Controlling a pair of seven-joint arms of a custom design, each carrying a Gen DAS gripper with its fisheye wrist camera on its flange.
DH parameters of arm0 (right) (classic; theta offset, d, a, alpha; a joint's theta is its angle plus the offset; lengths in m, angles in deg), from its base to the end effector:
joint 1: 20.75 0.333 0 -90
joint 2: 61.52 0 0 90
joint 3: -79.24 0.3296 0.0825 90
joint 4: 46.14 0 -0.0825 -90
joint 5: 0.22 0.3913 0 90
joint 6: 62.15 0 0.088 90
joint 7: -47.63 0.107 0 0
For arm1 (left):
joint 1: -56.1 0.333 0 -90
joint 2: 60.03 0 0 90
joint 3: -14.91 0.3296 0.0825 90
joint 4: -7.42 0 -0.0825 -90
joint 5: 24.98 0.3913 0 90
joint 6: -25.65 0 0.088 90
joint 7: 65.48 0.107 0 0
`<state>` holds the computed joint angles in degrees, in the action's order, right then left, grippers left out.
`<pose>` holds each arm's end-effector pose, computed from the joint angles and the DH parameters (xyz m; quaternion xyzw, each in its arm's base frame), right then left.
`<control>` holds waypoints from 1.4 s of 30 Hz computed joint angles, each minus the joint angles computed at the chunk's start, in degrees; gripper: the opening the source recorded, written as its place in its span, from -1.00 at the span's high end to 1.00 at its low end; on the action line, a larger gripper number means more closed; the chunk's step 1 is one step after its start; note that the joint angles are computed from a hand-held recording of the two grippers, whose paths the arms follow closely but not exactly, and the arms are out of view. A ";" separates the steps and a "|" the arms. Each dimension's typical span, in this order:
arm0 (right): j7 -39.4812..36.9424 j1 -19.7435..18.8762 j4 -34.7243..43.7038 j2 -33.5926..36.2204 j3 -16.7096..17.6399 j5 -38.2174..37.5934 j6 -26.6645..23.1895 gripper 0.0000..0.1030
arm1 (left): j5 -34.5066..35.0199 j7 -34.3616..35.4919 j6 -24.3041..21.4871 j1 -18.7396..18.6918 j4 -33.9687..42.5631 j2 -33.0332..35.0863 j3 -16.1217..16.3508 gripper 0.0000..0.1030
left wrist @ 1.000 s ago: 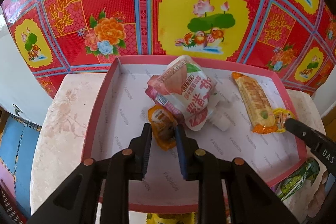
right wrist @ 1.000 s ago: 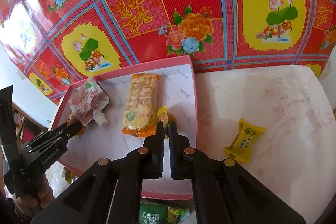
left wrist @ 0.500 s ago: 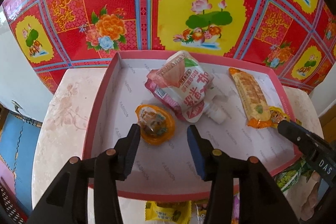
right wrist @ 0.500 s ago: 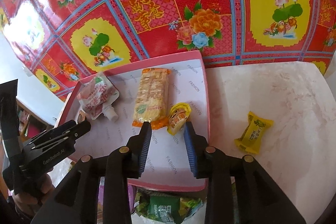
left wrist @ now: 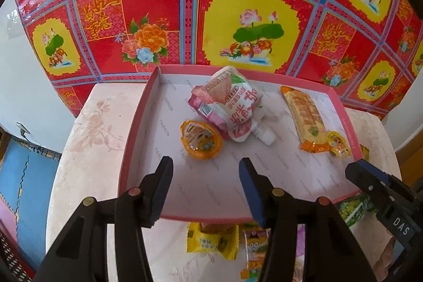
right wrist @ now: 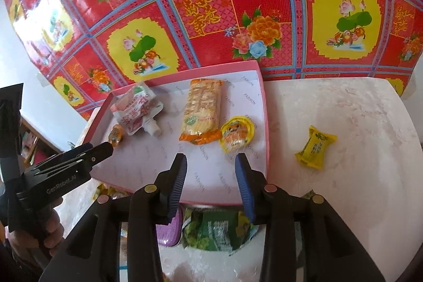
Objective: Organize snacks
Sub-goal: 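Open both grippers to drop the jelly cup and candy in the tray, then move both grippers back toward the snacks lying beside the tray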
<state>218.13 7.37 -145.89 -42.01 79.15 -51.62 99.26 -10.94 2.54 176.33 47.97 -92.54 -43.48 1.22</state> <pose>0.5975 0.3619 0.4604 -0.5866 0.6886 -0.2212 0.3643 0.6459 -0.2464 0.4903 -0.6240 0.7202 -0.2509 0.1704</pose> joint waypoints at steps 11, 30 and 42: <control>3.12 0.69 -2.28 -2.41 0.24 -2.89 -0.79 0.24 | -2.11 0.15 1.11 0.52 -3.61 -3.23 -0.18 -0.06; 9.83 -0.34 -8.37 -7.95 2.34 -8.10 -3.41 0.23 | -8.06 3.24 2.43 0.85 -11.03 -9.34 0.10 -0.06; 13.31 -1.96 -12.34 -10.95 3.63 -10.40 -4.09 0.23 | -14.49 7.32 2.49 0.52 -14.07 -11.22 0.14 -0.06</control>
<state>231.44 5.41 -158.23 -52.96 82.78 -62.02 95.16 -25.44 9.86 178.82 48.49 -106.61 -54.70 1.36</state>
